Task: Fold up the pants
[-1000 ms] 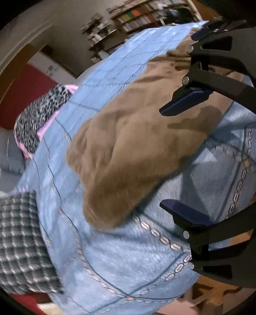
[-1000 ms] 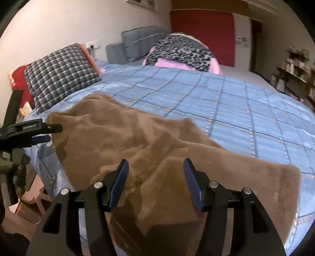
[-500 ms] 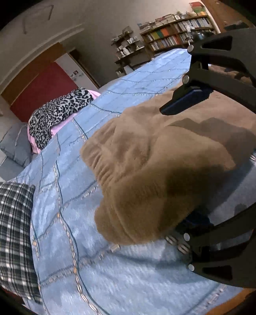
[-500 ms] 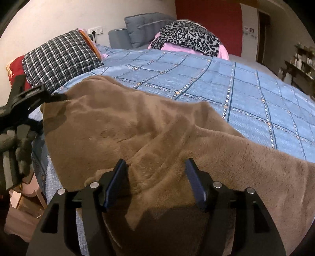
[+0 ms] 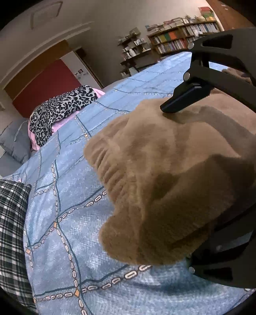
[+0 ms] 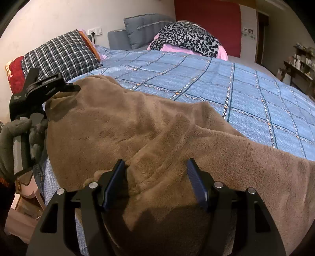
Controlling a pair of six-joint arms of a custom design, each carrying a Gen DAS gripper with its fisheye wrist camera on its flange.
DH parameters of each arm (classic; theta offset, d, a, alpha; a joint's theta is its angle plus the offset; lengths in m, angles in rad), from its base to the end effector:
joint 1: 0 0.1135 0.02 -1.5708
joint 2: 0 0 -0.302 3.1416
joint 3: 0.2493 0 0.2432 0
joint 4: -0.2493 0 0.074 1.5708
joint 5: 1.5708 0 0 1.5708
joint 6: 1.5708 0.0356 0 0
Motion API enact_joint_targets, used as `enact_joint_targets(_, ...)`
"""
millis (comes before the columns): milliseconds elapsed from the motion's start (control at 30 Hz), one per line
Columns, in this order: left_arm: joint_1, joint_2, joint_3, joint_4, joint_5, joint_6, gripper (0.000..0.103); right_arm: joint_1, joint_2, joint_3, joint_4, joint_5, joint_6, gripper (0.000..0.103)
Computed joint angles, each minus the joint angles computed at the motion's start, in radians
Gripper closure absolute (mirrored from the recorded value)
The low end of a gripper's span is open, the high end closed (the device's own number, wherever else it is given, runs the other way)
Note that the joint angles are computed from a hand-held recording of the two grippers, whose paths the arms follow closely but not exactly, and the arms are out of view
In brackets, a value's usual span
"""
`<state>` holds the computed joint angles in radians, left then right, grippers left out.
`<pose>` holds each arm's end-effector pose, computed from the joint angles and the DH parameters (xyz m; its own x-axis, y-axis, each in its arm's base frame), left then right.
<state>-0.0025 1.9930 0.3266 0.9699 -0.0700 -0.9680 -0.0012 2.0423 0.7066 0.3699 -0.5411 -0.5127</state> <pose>0.2650 0.0018 0.0784 -0.3216 -0.8209 -0.4719 -0.5575 0.5670 -0.6065 0.3299 0.0179 0.0814 -0.5736 -0.4198 -0.7034 -0.6578 0.7477 0.0902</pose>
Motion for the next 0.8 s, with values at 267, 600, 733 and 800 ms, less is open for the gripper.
enact_joint_targets(267,-0.045,0.006,0.013,0.028,0.016,0.035,0.074,-0.002,0.005,-0.008,0.019,-0.002,0.000,0.038)
enact_joint_targets(600,-0.014,-0.002,0.029,0.043,0.064,0.011,0.078,-0.002,0.004,-0.008,0.016,-0.003,0.003,0.038)
enact_joint_targets(733,-0.071,-0.089,0.039,-0.034,-0.010,0.051,0.080,-0.003,0.001,0.003,-0.005,-0.008,0.010,0.038)
enact_joint_targets(800,-0.127,-0.149,0.057,-0.104,-0.087,0.083,0.080,-0.008,-0.006,0.011,-0.025,-0.020,0.018,0.039)
